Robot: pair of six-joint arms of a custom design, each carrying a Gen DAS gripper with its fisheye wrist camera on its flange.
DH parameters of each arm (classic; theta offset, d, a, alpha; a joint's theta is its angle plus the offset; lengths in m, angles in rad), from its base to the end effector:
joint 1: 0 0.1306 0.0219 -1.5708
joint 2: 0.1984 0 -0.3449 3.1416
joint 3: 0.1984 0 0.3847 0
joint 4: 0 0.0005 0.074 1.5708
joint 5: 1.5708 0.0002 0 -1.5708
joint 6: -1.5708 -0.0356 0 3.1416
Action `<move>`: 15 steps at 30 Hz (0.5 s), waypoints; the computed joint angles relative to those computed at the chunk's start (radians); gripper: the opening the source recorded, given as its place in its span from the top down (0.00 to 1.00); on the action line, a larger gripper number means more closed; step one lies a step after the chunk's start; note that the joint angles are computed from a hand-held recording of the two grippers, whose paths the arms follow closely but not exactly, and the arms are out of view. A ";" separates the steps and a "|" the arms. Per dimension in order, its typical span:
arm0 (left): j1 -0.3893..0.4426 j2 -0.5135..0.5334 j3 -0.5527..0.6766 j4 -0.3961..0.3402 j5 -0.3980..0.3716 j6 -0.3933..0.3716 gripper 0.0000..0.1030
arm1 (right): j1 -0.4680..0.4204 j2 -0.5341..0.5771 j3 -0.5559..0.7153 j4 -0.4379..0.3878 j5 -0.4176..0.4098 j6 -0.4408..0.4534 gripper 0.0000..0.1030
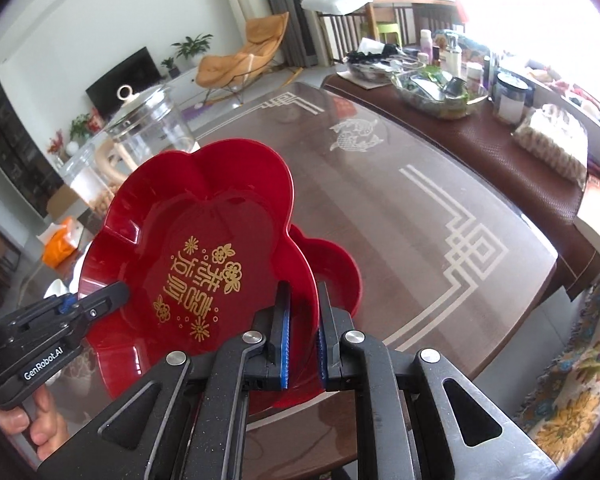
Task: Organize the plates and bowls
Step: 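Carry the red plate over the red plate stack and lower it, then open the right tool and pull it back from the stack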
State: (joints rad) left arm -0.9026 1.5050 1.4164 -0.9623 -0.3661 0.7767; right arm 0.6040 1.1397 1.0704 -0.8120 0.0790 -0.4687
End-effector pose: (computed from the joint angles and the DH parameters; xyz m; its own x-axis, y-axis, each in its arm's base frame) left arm 0.3217 -0.3879 0.3453 -0.8200 -0.0175 -0.5721 0.0673 0.9897 -0.1266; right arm 0.3275 0.2220 0.3550 -0.8037 -0.0074 -0.5950 -0.1814 0.9554 0.2330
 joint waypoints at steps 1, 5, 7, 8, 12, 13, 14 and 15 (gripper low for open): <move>0.004 0.020 0.013 -0.007 -0.003 -0.006 0.83 | -0.010 0.012 -0.005 0.011 -0.004 -0.006 0.88; 0.005 0.078 0.059 -0.064 -0.044 -0.026 0.83 | -0.035 0.028 -0.036 0.027 -0.038 -0.023 0.88; -0.001 0.092 0.074 -0.102 -0.082 -0.037 0.83 | -0.028 0.021 -0.056 0.033 -0.044 -0.021 0.86; -0.001 0.095 0.079 -0.116 -0.093 -0.043 0.82 | -0.017 0.018 -0.061 0.031 -0.018 -0.019 0.83; 0.004 0.068 0.058 -0.114 -0.097 -0.038 0.81 | -0.016 0.011 -0.077 0.045 0.004 -0.026 0.57; 0.006 0.054 0.046 -0.107 -0.084 -0.030 0.81 | -0.016 0.008 -0.078 0.044 0.000 -0.029 0.47; 0.007 0.040 0.036 -0.101 -0.074 -0.022 0.81 | -0.011 0.008 -0.076 0.032 0.012 -0.030 0.47; 0.006 0.025 0.024 -0.093 -0.071 -0.018 0.81 | -0.007 0.006 -0.077 0.029 0.020 -0.027 0.47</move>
